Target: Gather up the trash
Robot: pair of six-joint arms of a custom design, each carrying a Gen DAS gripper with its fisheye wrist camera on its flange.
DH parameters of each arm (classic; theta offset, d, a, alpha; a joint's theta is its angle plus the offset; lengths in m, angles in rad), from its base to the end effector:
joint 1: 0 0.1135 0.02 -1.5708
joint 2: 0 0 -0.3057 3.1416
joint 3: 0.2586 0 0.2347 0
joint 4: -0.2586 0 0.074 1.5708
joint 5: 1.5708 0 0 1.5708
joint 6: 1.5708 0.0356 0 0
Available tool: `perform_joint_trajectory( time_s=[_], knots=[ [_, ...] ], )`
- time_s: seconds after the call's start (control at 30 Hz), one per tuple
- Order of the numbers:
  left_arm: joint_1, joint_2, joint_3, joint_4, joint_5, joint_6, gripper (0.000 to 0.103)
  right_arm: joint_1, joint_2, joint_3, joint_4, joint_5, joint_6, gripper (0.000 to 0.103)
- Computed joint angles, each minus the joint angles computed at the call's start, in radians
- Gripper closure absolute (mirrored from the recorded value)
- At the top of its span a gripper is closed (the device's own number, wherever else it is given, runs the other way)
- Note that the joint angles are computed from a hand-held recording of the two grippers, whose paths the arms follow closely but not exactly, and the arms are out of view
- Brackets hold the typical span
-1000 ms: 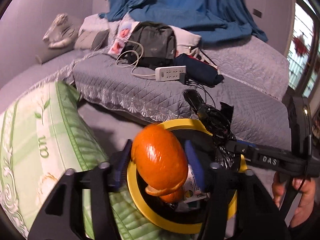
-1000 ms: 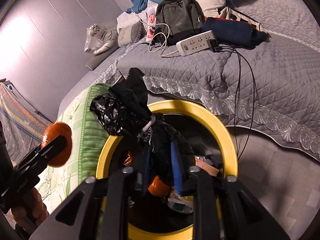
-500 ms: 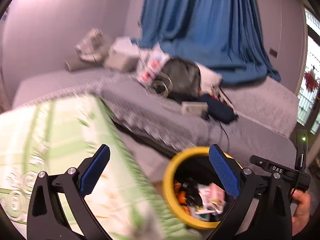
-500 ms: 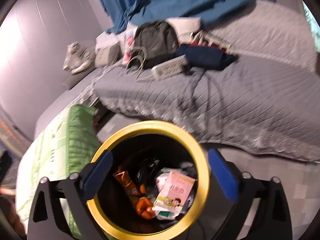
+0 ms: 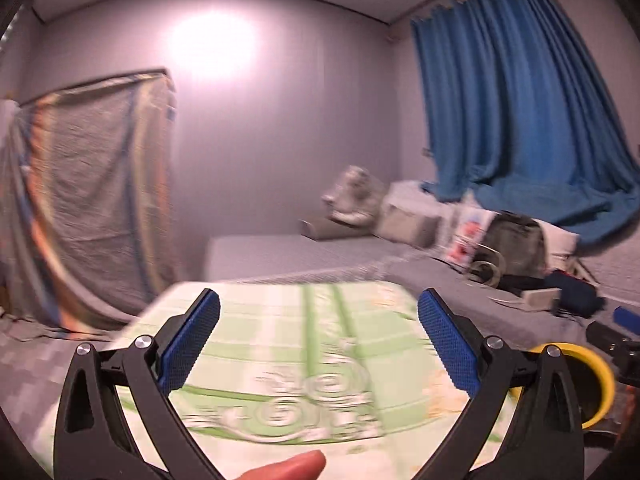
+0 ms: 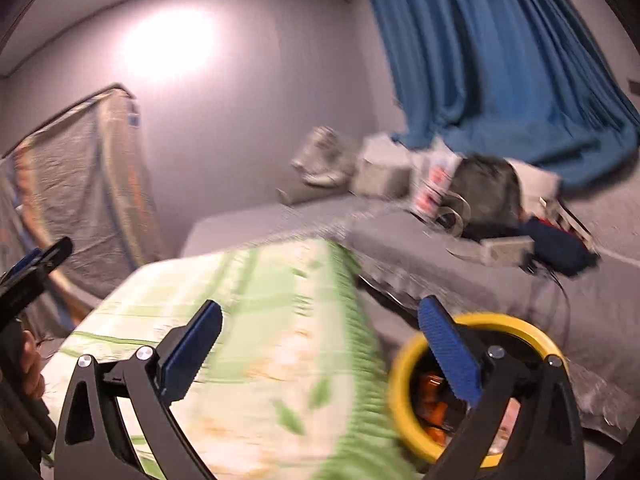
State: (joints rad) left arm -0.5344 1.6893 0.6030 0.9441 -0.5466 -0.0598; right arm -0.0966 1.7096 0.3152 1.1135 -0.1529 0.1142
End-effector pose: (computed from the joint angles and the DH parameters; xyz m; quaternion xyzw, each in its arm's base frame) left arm 0.2833 -0.1462 0.2294 -0.0008 0.7487 0.0103 0.6628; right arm 0.2654 -0.0203 0.1731 0.0382 0.7972 0.0663 0.5988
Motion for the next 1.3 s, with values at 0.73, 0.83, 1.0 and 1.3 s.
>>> perform_joint_trajectory(
  time_s=[0.73, 0.83, 1.0, 1.3],
  knots=[
    [-0.042, -0.254, -0.296, 0.025, -0.201, -0.088, 0.008, 0.478, -0.011, -0.151, 0.269, 0.469, -0.008, 0.008],
    [-0.036, -0.262, -0.298, 0.014, -0.193, -0.097, 0.008, 0.5, 0.007, -0.153, 0.284, 0.483, -0.022, 0.008],
    [-0.027, -0.266, -0.304, 0.007, -0.186, -0.111, 0.008, 0.516, 0.016, -0.152, 0.295, 0.508, -0.026, 0.008],
    [-0.03, -0.264, -0.304, -0.005, -0.185, -0.121, 0.008, 0.517, 0.013, -0.137, 0.252, 0.507, -0.011, 0.008]
  ],
)
